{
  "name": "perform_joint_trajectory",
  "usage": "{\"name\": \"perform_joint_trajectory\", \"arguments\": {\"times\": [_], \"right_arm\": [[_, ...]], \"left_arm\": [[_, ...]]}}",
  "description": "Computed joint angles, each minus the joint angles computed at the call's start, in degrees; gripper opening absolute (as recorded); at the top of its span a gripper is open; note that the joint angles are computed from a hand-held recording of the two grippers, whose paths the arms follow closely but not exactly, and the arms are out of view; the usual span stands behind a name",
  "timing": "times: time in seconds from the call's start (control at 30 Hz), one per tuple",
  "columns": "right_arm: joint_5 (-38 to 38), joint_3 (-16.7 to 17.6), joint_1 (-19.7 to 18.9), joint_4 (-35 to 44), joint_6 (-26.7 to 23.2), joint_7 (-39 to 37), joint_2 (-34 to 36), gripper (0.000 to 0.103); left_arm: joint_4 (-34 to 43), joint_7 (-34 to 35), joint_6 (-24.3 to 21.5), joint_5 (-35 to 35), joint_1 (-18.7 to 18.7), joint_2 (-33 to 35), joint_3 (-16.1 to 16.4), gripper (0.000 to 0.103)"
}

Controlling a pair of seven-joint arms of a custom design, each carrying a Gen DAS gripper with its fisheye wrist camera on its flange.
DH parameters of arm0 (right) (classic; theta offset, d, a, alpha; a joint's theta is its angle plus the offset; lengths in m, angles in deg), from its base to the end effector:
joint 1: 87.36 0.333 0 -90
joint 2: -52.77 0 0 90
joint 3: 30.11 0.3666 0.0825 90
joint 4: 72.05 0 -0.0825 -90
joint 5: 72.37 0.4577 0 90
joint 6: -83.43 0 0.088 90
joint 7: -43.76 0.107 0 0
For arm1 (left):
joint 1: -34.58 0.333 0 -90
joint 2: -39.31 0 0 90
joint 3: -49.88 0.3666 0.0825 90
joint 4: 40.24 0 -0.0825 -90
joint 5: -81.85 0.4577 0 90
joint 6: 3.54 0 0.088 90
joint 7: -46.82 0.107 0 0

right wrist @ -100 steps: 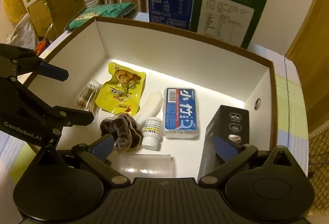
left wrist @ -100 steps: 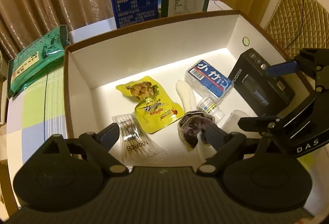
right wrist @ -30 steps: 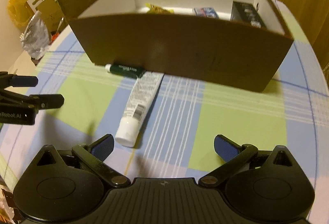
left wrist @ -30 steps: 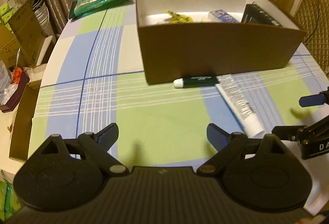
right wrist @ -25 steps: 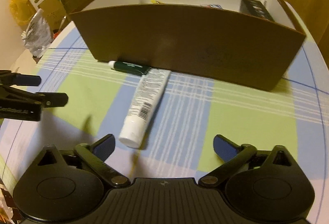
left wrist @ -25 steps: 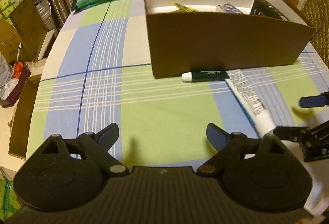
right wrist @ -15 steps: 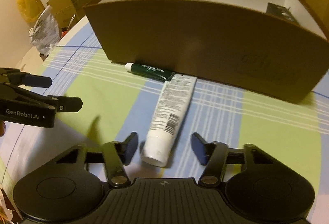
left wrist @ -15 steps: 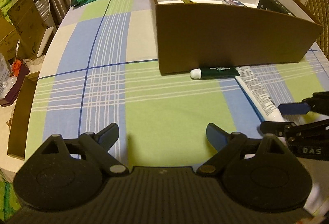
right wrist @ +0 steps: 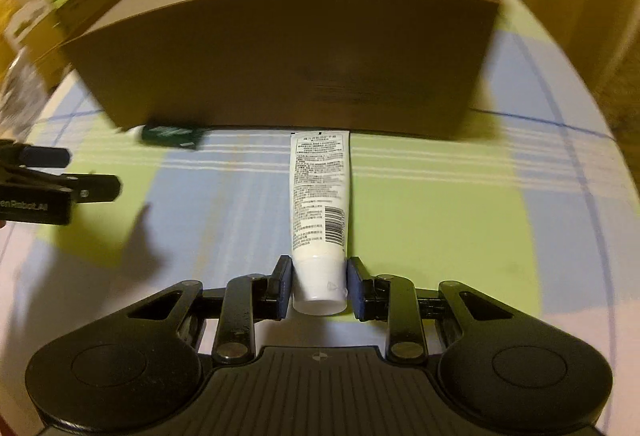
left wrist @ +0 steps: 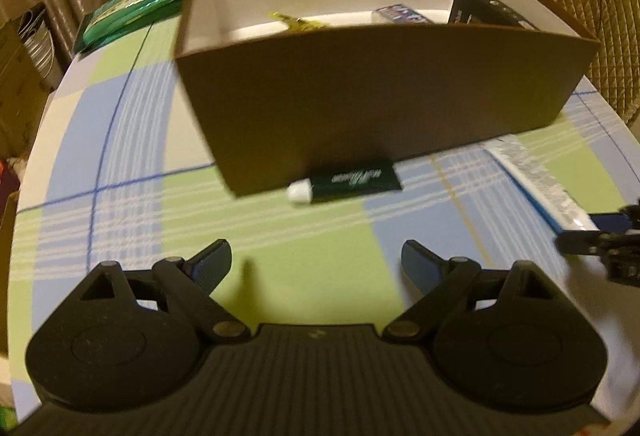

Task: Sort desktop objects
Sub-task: 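Grasp the white toothpaste tube with the right tool while the left tool grasps the green lip gel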

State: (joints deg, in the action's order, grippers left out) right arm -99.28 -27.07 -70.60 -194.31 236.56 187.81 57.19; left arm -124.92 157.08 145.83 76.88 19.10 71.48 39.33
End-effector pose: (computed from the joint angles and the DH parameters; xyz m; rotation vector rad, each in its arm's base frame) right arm 0.6084 0.2330 0.4258 -1.6764 2.1084 -0.4970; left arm 0.7709 -0.3379 0.4291 -1.1822 2.5071 -0.7527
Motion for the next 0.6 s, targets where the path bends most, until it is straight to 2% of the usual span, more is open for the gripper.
{"name": "perform_joint_trajectory", "arguments": {"times": [0.13, 0.23, 0.5, 0.6], "right_arm": [[-3.2, -0.9, -0.8, -2.0, -0.2, 5.1, -1.8, 0.026], [-3.5, -0.9, -1.5, -2.3, 0.0, 5.5, -1.9, 0.026], [-3.9, -0.6, -2.0, -2.7, 1.2, 5.1, -1.9, 0.026], [-4.0, -0.6, -2.1, -3.0, 1.7, 4.8, -2.1, 0.026]], "left_arm": [[2.0, -1.9, 3.1, 0.4, -1.6, 2.2, 0.4, 0.090], [3.8, -4.0, 4.1, 1.4, -3.1, 4.0, 1.3, 0.090], [8.9, -12.7, 3.0, 7.3, -7.8, 8.0, 5.7, 0.090], [10.4, -15.4, 1.7, 8.4, -7.9, 9.2, 5.8, 0.089]]}}
